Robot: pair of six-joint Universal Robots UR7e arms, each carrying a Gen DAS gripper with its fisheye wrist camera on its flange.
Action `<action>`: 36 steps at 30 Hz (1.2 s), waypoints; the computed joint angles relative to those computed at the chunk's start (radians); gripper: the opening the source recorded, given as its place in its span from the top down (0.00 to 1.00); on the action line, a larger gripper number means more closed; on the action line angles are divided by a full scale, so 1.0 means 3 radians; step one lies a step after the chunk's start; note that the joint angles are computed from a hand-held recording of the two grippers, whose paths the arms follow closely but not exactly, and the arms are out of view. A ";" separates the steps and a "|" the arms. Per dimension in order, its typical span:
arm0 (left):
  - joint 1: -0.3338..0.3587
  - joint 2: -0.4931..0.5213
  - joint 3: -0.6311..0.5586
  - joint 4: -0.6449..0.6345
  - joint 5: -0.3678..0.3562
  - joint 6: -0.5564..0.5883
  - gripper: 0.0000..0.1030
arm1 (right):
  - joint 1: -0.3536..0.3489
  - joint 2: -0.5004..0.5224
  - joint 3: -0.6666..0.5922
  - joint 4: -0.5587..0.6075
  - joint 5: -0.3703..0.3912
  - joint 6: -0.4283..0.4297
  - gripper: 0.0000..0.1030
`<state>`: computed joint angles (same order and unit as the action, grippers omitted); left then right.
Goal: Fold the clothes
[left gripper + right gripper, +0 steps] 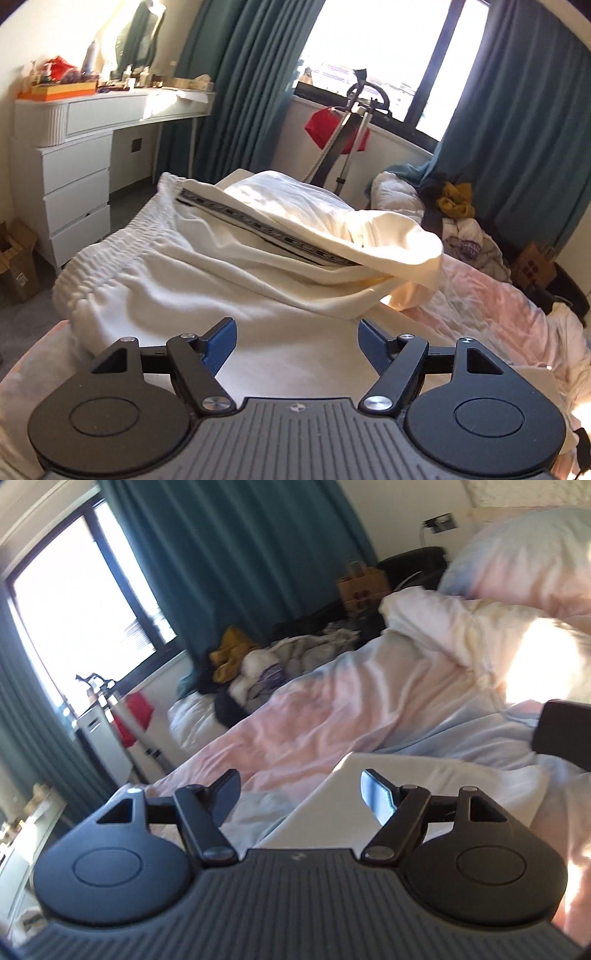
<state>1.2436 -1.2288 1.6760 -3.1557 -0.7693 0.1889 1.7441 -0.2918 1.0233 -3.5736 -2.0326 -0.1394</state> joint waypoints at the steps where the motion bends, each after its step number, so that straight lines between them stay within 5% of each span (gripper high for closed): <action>1: -0.0036 0.0093 0.0004 -0.0188 0.0051 0.0147 0.28 | 0.0026 -0.0006 0.0050 0.0018 0.0091 -0.0107 0.27; 18: -0.0136 0.1015 -0.0444 -0.0589 -0.0104 0.0659 0.27 | 0.0080 -0.0065 0.0416 0.0240 0.1089 -0.0855 0.27; 23: -0.0055 0.1081 -0.0481 -0.0582 -0.0225 0.0842 0.27 | 0.0091 0.0125 0.0159 0.0417 0.1158 -0.1048 0.27; 27: 0.0040 0.1177 -0.0477 -0.0932 -0.0322 0.1393 0.26 | 0.0105 0.0246 -0.0014 0.0520 0.1167 -0.1151 0.27; 36: 0.0171 0.1226 -0.0629 -0.0752 -0.0332 0.1207 0.25 | 0.0112 0.0368 -0.0266 0.0858 0.1087 -0.1021 0.31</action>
